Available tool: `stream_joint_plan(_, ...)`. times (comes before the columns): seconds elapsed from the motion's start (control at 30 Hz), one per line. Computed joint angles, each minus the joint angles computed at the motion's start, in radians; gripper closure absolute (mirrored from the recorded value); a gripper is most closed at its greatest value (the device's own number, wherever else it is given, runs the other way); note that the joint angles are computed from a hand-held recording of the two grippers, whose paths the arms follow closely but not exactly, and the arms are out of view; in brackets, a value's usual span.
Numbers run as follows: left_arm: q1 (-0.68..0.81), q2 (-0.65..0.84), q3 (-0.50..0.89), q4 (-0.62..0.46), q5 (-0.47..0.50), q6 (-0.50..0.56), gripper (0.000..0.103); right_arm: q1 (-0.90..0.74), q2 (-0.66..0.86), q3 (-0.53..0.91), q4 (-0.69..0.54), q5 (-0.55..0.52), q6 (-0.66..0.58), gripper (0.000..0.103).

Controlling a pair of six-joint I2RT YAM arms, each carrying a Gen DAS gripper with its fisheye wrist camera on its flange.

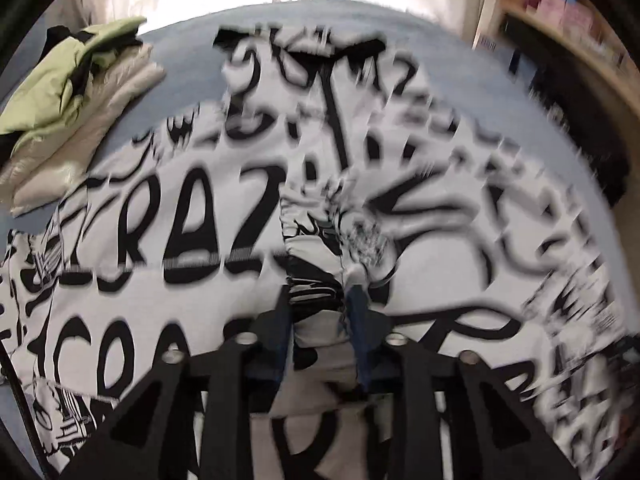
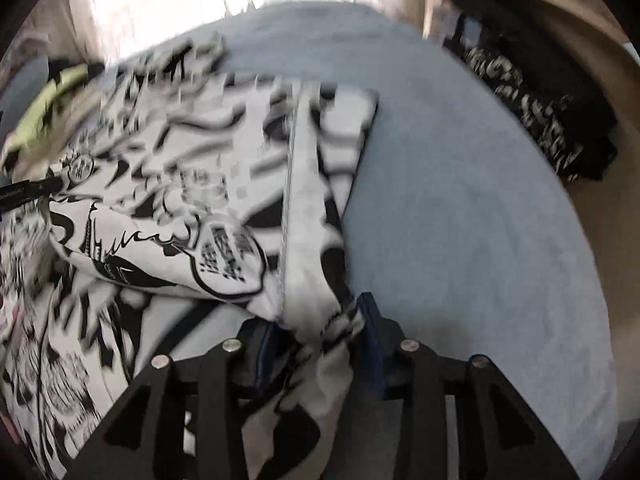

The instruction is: Fold large clothes

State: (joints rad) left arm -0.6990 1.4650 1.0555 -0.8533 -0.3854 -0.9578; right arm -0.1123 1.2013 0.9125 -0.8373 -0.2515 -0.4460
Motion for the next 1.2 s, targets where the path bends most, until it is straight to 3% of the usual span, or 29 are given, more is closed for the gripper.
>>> stream_joint_plan(0.07,0.016,-0.059,-0.066,0.034,0.047,0.002,0.06,-0.022,0.002,0.05,-0.074,-0.048,-0.038,0.062)
stream_joint_plan(0.13,0.041,-0.121,-0.108,0.054,0.072,-0.015,0.032,-0.083,0.017,0.132,-0.189,-0.153,-0.107,0.045)
stream_joint_plan(0.23,0.082,-0.19,-0.139,0.086,0.068,-0.013,0.03,-0.164,0.063,0.258,-0.329,-0.31,-0.147,0.034)
stream_joint_plan(0.37,0.167,-0.193,-0.144,0.11,0.129,0.025,0.03,-0.148,0.178,0.412,-0.366,-0.406,0.025,0.033)
stream_joint_plan(0.53,0.222,-0.154,-0.157,0.156,0.18,0.049,0.03,0.005,0.353,0.501,-0.155,-0.239,0.314,0.033)
stream_joint_plan(0.77,0.231,-0.093,-0.137,0.193,0.191,0.106,0.031,0.069,0.631,0.632,-0.024,-0.141,0.474,0.033)
stream_joint_plan(0.8,0.225,-0.082,-0.13,0.191,0.183,0.113,0.036,0.076,0.645,0.632,-0.007,-0.13,0.486,0.034)
stream_joint_plan(0.87,0.219,-0.057,-0.107,0.172,0.163,0.138,0.058,0.081,0.691,0.658,-0.004,-0.133,0.492,0.046)
stream_joint_plan(0.9,0.216,-0.042,-0.094,0.165,0.162,0.165,0.078,0.083,0.712,0.675,-0.017,-0.132,0.487,0.055)
stream_joint_plan(0.97,0.207,-0.031,-0.071,0.147,0.134,0.192,0.082,0.096,0.739,0.704,-0.041,-0.112,0.451,0.096)
stream_joint_plan(1.03,0.19,-0.034,-0.044,0.135,0.079,0.217,0.091,0.125,0.69,0.666,0.016,-0.029,0.41,0.1)
stream_joint_plan(1.13,0.181,-0.062,-0.039,0.152,-0.004,0.23,0.093,0.14,0.568,0.542,0.171,0.027,0.4,0.101)
stream_joint_plan(1.2,0.187,-0.035,-0.028,0.145,-0.015,0.226,0.093,0.152,0.581,0.536,0.19,0.061,0.407,0.101)
